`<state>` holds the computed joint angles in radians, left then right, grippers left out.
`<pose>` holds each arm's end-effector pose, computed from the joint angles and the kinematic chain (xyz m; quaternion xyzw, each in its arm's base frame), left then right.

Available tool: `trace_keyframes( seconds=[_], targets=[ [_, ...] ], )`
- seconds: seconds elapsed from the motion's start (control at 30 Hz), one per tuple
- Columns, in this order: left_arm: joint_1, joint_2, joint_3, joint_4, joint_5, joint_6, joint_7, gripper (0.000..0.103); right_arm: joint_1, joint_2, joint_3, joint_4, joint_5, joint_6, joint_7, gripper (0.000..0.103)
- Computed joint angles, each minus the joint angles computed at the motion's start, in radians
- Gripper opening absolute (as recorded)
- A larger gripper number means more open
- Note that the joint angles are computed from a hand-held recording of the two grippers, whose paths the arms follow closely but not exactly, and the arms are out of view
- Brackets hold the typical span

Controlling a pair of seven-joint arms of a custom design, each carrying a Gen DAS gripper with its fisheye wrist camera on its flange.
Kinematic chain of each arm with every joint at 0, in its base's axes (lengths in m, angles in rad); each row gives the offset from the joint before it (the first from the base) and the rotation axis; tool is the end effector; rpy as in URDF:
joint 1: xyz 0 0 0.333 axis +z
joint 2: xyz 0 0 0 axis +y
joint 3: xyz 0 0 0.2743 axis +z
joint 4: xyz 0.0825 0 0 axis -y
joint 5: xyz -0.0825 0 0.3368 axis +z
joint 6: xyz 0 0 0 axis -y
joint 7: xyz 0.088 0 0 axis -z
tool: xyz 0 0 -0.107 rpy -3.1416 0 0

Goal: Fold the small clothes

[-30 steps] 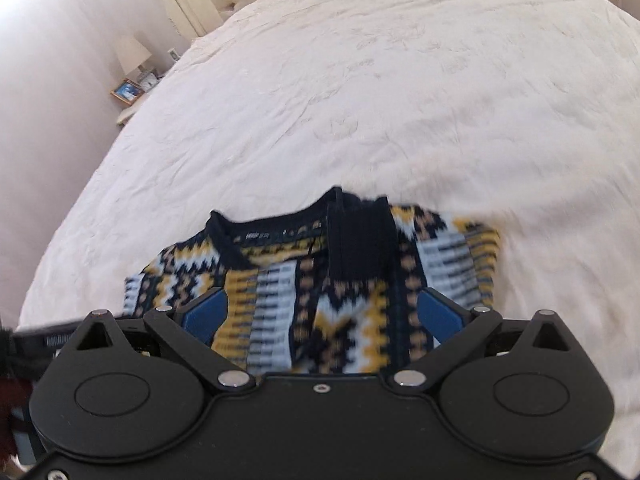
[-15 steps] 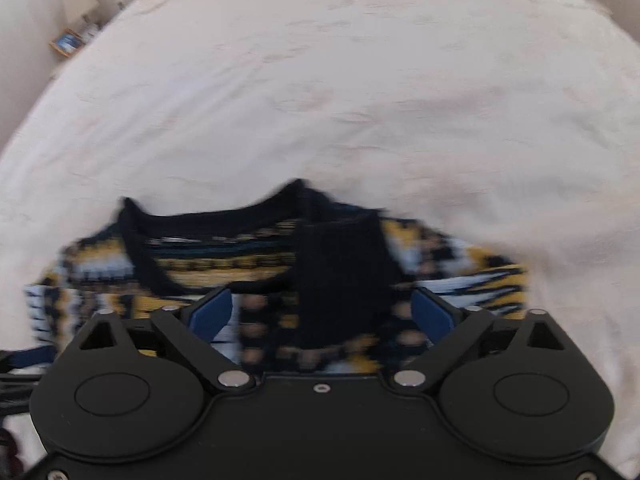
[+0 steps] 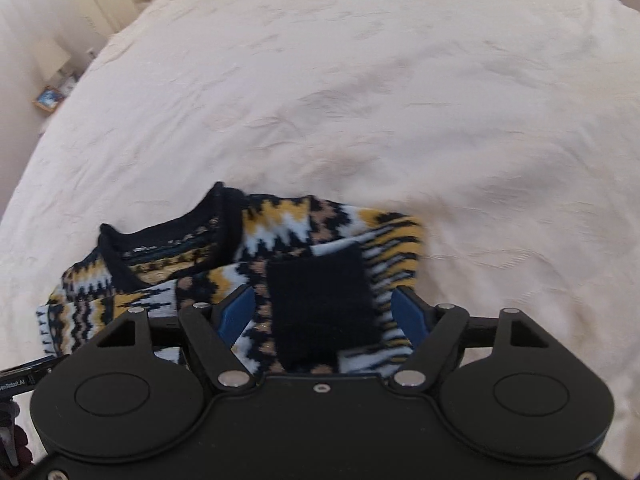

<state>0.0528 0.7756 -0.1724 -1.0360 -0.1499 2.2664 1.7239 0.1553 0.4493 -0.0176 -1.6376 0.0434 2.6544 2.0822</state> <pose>0.7219 -0.0447 0.4189 -0.6387 0.7248 -0.2452 0.0814 0.6525 0.0909 0.4069 -0.5295 0.8007 -0.1140 0.2560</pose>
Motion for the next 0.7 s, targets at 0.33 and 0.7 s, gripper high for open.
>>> trace_keyframes(
  seconds=[0.33, 0.7],
  targets=[
    [0.023, -0.07, -0.006, -0.091, -0.032, 0.051, 0.017, 0.081, -0.041, 0.121, 0.042, 0.143, 0.064, -0.08, -0.134, 0.033],
    [0.011, -0.028, -0.015, -0.022, -0.039, 0.042, 0.041, 0.081, 0.03, -0.032, -0.04, 0.007, -0.016, -0.011, -0.078, 0.019]
  ],
)
